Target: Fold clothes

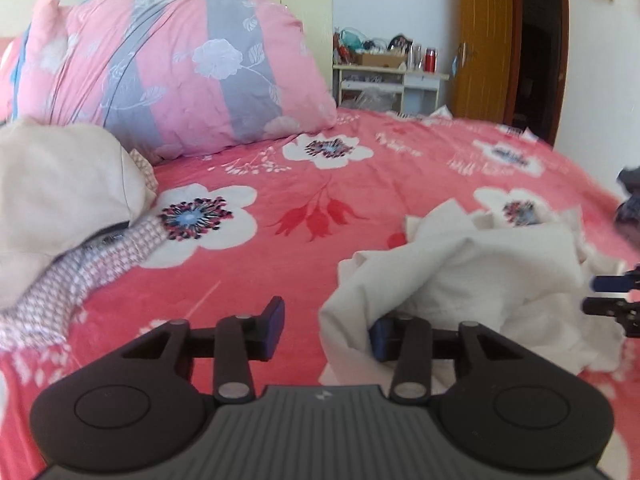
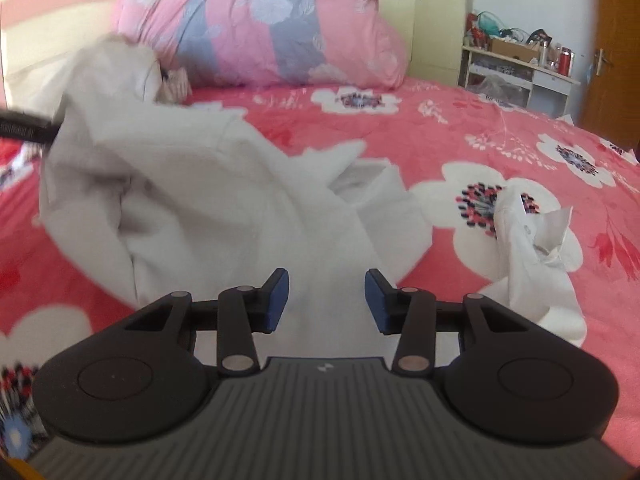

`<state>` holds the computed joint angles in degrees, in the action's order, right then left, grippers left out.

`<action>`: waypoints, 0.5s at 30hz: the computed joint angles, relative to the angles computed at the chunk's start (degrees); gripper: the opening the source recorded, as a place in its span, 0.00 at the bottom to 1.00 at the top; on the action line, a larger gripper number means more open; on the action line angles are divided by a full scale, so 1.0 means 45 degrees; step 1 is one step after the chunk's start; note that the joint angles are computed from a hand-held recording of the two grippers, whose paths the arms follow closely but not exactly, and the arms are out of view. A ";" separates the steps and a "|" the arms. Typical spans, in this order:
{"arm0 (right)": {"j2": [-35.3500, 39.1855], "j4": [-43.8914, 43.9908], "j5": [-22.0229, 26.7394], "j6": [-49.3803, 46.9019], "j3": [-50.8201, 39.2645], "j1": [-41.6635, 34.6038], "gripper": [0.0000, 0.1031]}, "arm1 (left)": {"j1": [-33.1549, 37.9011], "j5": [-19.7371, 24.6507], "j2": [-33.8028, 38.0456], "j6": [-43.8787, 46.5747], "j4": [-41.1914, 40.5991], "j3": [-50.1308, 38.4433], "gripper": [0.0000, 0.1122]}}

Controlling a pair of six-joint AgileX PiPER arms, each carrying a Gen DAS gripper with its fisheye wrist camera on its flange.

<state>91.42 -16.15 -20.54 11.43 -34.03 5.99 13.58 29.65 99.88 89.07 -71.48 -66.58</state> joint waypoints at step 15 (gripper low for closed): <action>0.1747 0.4084 0.0610 -0.7737 -0.3195 0.3448 0.45 | 0.1244 0.2204 -0.1308 0.3483 -0.2535 0.2077 0.51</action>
